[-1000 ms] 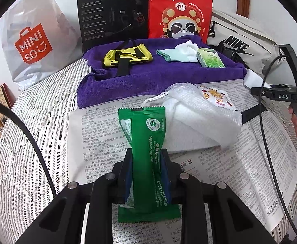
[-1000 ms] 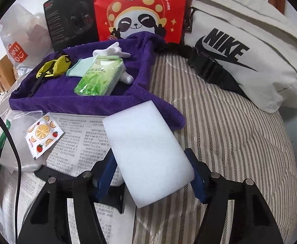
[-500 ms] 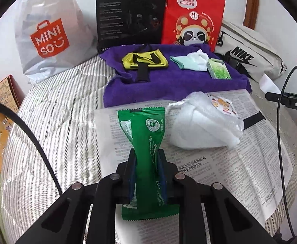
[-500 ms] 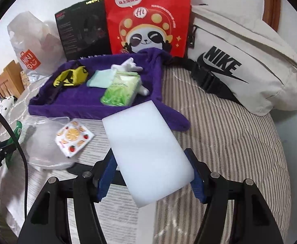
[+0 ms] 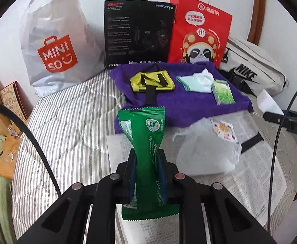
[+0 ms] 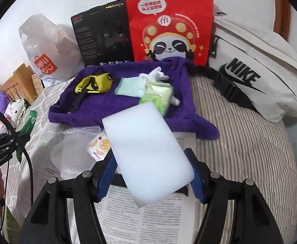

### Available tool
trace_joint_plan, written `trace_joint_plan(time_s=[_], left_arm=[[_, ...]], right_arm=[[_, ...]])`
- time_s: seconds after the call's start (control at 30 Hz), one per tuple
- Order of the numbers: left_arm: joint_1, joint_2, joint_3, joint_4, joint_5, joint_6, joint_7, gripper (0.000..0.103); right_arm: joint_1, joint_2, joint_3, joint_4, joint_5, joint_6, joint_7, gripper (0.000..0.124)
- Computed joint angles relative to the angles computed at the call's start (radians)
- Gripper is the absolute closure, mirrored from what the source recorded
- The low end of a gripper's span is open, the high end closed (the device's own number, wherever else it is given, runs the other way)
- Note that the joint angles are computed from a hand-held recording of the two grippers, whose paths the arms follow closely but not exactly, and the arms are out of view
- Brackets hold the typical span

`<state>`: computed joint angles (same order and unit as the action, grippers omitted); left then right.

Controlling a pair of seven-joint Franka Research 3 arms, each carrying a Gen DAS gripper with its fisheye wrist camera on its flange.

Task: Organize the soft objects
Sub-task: 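Lift the green packet with the left gripper while the right grasps the white sponge block, then carry the green packet with the left gripper while the right carries the sponge onto the towel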

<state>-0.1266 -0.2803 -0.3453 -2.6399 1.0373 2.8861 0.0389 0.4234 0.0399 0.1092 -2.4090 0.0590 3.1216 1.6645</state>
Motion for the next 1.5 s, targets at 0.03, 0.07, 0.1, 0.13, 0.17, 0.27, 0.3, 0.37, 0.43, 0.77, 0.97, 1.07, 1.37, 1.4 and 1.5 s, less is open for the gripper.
trace_joint_plan(time_s=[0.03,0.07,0.1,0.13,0.17,0.27,0.3,0.37,0.43,0.77,0.97,1.07,1.37,1.4,1.5], left_arm=[[0.002,0.0,0.003,0.003,0.0,0.0,0.003,0.085],[0.002,0.0,0.008,0.006,-0.004,0.001,0.01,0.085],[0.006,0.002,0.011,0.011,-0.004,0.002,0.014,0.085],[0.01,0.007,0.014,0.018,-0.003,0.004,0.019,0.085],[0.013,0.013,0.021,0.025,-0.008,0.009,0.03,0.085],[0.022,0.034,0.033,0.045,-0.015,0.023,0.05,0.085],[0.026,0.043,0.037,0.053,-0.015,0.03,0.058,0.085],[0.029,0.062,0.043,0.072,-0.019,0.029,0.076,0.085],[0.027,0.083,0.053,0.088,-0.033,0.03,0.103,0.085],[0.023,0.16,0.095,0.155,-0.07,0.041,0.173,0.085],[0.012,0.216,0.12,0.202,-0.1,0.05,0.22,0.085],[0.003,0.244,0.133,0.224,-0.125,0.055,0.252,0.085],[-0.016,0.297,0.164,0.268,-0.147,0.065,0.292,0.085],[-0.017,0.301,0.167,0.271,-0.152,0.067,0.298,0.085],[-0.02,0.311,0.175,0.277,-0.156,0.074,0.306,0.085]], right_arm=[[0.002,0.003,0.002,0.007,0.003,0.0,0.0,0.059],[-0.003,0.01,0.017,0.021,0.041,-0.005,-0.033,0.059],[0.001,0.016,0.016,0.03,0.042,-0.008,-0.035,0.059],[0.007,0.021,0.01,0.039,0.032,-0.009,-0.028,0.059],[0.012,0.031,0.007,0.054,0.023,-0.014,-0.025,0.059],[0.029,0.056,-0.007,0.092,0.001,-0.033,-0.01,0.059],[0.031,0.068,-0.008,0.109,0.001,-0.04,-0.012,0.059],[0.033,0.091,-0.009,0.141,0.005,-0.052,-0.023,0.059],[0.037,0.11,-0.01,0.168,0.011,-0.064,-0.032,0.059],[0.079,0.263,-0.054,0.374,-0.012,-0.147,-0.036,0.059],[0.107,0.359,-0.081,0.501,-0.037,-0.192,-0.023,0.059],[0.113,0.411,-0.083,0.573,-0.04,-0.243,-0.026,0.059],[0.156,0.518,-0.113,0.707,-0.098,-0.324,-0.026,0.059],[0.148,0.527,-0.103,0.72,-0.09,-0.333,-0.033,0.059],[0.124,0.548,-0.07,0.748,-0.064,-0.356,-0.07,0.059]])
